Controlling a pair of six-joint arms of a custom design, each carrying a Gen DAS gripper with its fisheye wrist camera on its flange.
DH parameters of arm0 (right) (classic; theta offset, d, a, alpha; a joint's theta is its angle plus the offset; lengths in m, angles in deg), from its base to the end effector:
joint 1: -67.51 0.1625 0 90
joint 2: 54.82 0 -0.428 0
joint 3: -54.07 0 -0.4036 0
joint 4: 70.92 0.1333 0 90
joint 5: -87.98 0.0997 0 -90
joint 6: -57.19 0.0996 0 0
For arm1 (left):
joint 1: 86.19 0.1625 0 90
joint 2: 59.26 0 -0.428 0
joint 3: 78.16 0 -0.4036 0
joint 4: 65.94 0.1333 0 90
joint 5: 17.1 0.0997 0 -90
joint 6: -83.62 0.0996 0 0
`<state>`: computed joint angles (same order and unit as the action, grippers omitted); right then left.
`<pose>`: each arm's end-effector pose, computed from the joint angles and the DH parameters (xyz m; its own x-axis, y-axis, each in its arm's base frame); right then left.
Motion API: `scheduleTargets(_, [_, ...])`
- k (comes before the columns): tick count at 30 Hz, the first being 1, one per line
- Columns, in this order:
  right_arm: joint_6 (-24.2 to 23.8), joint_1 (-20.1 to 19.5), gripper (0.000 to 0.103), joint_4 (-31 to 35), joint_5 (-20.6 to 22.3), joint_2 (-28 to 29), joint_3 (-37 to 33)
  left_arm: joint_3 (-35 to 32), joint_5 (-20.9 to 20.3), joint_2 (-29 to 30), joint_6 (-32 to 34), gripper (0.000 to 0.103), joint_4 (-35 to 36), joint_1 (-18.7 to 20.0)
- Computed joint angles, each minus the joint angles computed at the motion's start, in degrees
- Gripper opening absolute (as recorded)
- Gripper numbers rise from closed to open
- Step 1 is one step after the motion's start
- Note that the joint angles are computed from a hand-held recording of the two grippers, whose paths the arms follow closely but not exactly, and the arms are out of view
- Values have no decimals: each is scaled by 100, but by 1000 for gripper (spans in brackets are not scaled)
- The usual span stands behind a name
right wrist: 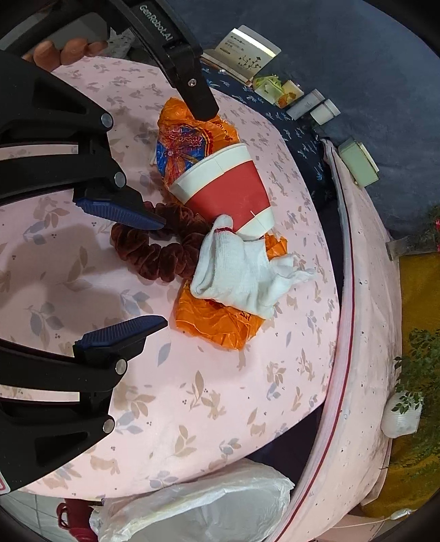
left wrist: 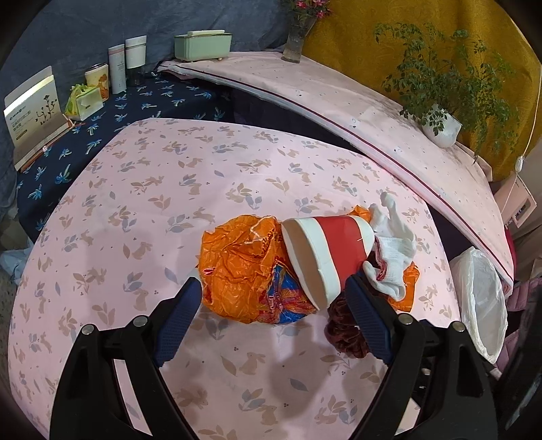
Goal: Collect trash
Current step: 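Grasp the red-and-white paper cup with the left gripper while the right gripper grasps the dark red scrunchie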
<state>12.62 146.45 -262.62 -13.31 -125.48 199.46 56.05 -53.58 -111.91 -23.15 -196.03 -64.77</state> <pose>0.0386 -0.3959 0.1352 -0.7935 -0.4177 0.4426 -0.5417 0.8163 -0.2006 -0.2520 -0.3281 -0.0069 -0.7483 -0.4778 -0.4602 0.0655 0.6372 -0.7679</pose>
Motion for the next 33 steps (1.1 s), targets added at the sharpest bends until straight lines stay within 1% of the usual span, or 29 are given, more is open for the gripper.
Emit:
scheduleTargets(4, [82,1,51,-46,-128,341,-129,-58,47,129,358,82,-316,88])
scheduleTargets(6, [91,-9,48,-45,-164,460,-169,-108,69,221,622,82,-551,169])
scheduleTargets(7, [79,-21,41,5,-164,483,-185,-127,83,255,714,81,-633,203])
scheduleTargets(8, [59,-34,30,86,-154,484,-204,-151,99,296,825,80,-749,247])
scheduleTargets(9, [25,-48,24,138,-127,473,-202,-163,108,333,939,79,-887,284])
scheduleTargets(13, [-65,-82,21,126,-100,446,-170,-248,69,524,1427,72,-1495,491])
scheduleTargets(15, [-79,-123,21,136,-78,405,-143,-271,21,613,1643,67,-1806,581])
scheduleTargets(17, [-80,-161,21,178,-52,359,-135,-299,-63,712,1913,57,-2152,679])
scheduleTargets(18, [-88,-176,21,192,-44,339,-129,-314,-87,749,1988,54,-2252,707])
scheduleTargets(20, [-120,-198,20,217,-37,307,-128,-341,-171,824,2170,37,-2486,759])
scheduleTargets(21, [-127,-205,20,234,-33,284,-124,-349,-223,857,2266,32,-2610,780])
scheduleTargets(22, [-131,-210,20,255,-28,255,-116,-342,-264,884,2350,20,-2738,786])
scheduleTargets(23, [-138,-213,19,275,-20,223,-107,-336,-304,910,2433,11,-2864,787])
scheduleTargets(24, [-149,-218,18,297,-8,184,-95,-321,-336,931,2501,9,-2993,773])
scheduleTargets(27, [-191,-236,17,387,70,9,-42,-319,-271,937,2471,4,-2955,663])
scheduleTargets(33, [-255,-218,16,791,451,-639,89,-361,-127,805,2290,3,-2648,371])
